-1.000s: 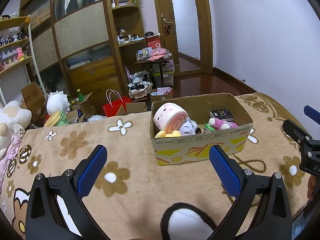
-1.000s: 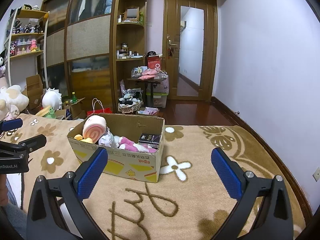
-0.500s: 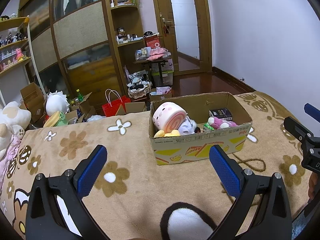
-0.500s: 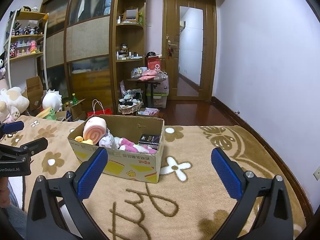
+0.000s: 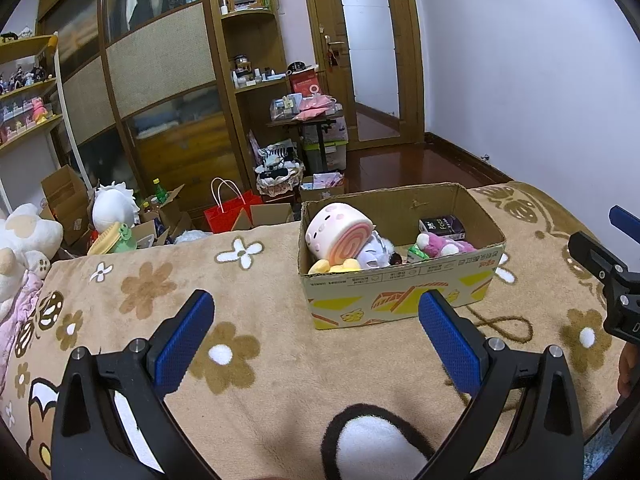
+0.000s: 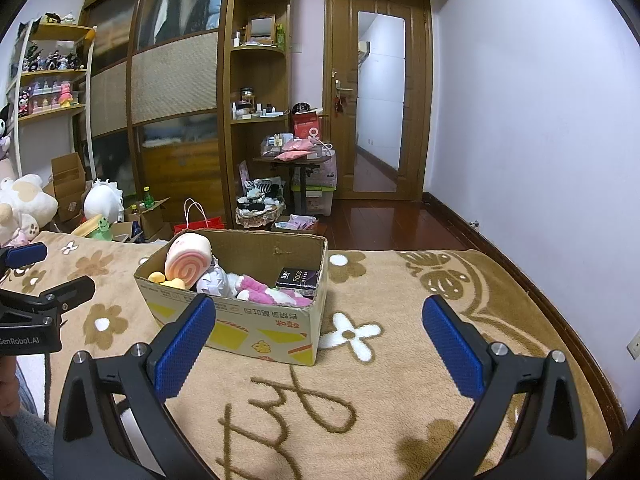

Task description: Organize soft objects

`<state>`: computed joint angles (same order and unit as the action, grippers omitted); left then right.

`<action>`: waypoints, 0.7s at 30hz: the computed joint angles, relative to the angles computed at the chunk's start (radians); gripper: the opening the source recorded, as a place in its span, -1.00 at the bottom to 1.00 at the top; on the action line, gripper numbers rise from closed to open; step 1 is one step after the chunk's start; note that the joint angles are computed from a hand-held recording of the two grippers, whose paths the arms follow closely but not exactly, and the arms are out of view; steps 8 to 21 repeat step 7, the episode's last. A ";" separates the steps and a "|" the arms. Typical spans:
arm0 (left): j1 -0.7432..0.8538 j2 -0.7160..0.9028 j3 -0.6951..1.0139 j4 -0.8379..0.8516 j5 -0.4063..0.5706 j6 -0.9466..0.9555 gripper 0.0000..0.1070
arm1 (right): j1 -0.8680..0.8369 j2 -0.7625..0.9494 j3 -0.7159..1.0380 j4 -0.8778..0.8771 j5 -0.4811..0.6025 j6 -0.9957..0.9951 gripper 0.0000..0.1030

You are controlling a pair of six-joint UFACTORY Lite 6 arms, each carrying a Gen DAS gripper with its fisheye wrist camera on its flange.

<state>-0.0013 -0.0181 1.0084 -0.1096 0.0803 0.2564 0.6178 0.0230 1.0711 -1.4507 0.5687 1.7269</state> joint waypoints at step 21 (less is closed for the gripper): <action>0.005 -0.002 -0.006 -0.118 -0.002 0.127 0.89 | 0.002 0.001 0.001 0.001 0.002 0.001 1.00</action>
